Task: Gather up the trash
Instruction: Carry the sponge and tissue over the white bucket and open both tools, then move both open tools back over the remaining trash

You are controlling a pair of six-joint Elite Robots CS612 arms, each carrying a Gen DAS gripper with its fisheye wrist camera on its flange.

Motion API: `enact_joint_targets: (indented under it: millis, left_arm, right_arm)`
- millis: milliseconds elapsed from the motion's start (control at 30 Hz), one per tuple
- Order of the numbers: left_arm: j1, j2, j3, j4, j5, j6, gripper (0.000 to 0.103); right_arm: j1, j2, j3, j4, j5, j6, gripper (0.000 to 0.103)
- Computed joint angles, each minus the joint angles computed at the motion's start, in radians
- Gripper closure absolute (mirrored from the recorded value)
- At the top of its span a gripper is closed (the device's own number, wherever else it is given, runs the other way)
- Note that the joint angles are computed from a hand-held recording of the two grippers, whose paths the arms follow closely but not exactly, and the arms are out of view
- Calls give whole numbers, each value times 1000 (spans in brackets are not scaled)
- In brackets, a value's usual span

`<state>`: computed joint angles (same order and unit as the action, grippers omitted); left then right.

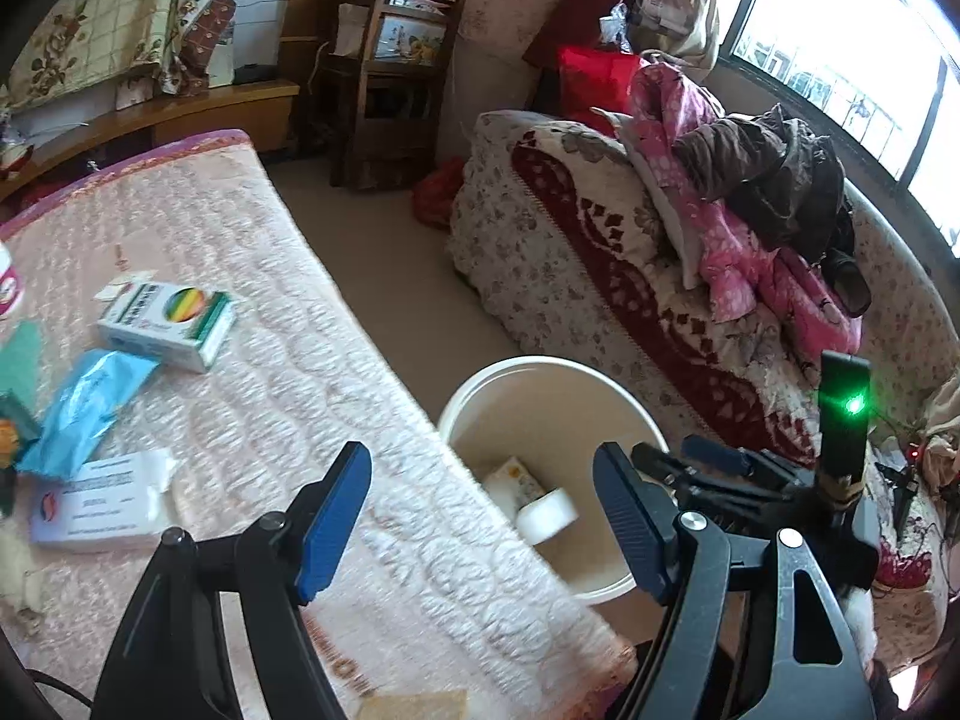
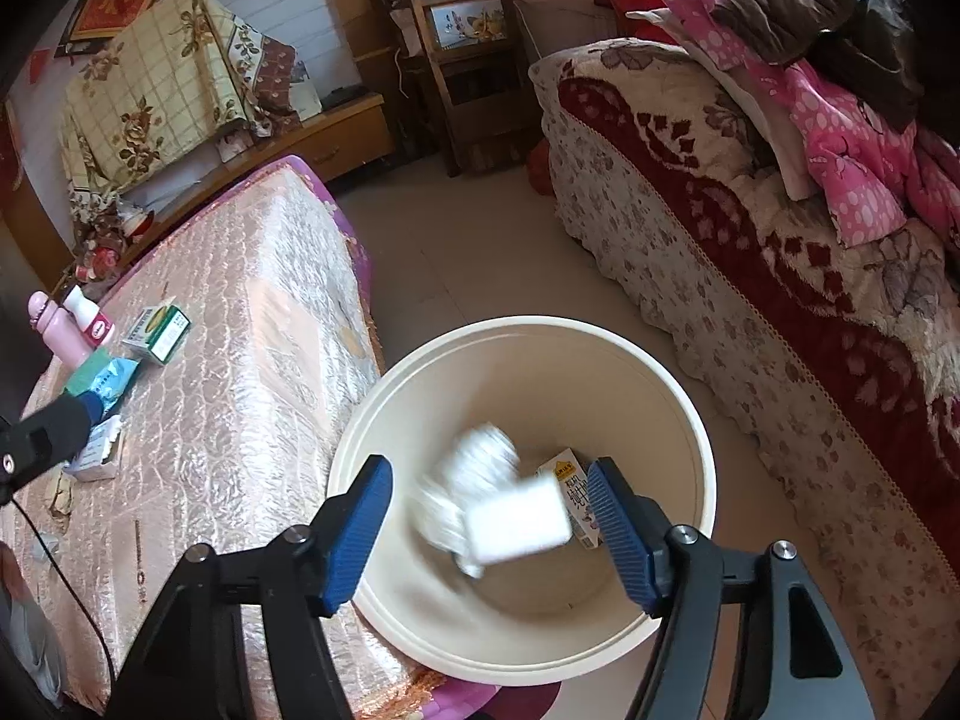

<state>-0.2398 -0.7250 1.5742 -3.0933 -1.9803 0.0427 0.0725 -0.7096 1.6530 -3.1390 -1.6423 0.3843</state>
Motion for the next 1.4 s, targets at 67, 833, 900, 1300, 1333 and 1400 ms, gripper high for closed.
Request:
enact_joint_targets:
  millis: [67,833,900,1300,1333,1400]
  left_arm:
    - [5,-10,17,-18,28,4,26]
    - [170,-103,175,-109,258,-74,26]
    - [196,-106,183,-99,272,-79,26]
    - [266,-79,185,-73,292,-109,26]
    - [267,-75,181,-69,291,-108,26]
    - [268,-62,168,-65,288,-107,26]
  right_arm:
    - [3,-2,0,4,0,-4,32]
    - [154,35,-171,56,177,-181,32]
    - [167,48,-192,68,193,-198,32]
    - [218,115,-312,164,270,-243,32]
    - [221,118,-318,171,270,-247,32]
    - [224,120,-324,181,264,-257,32]
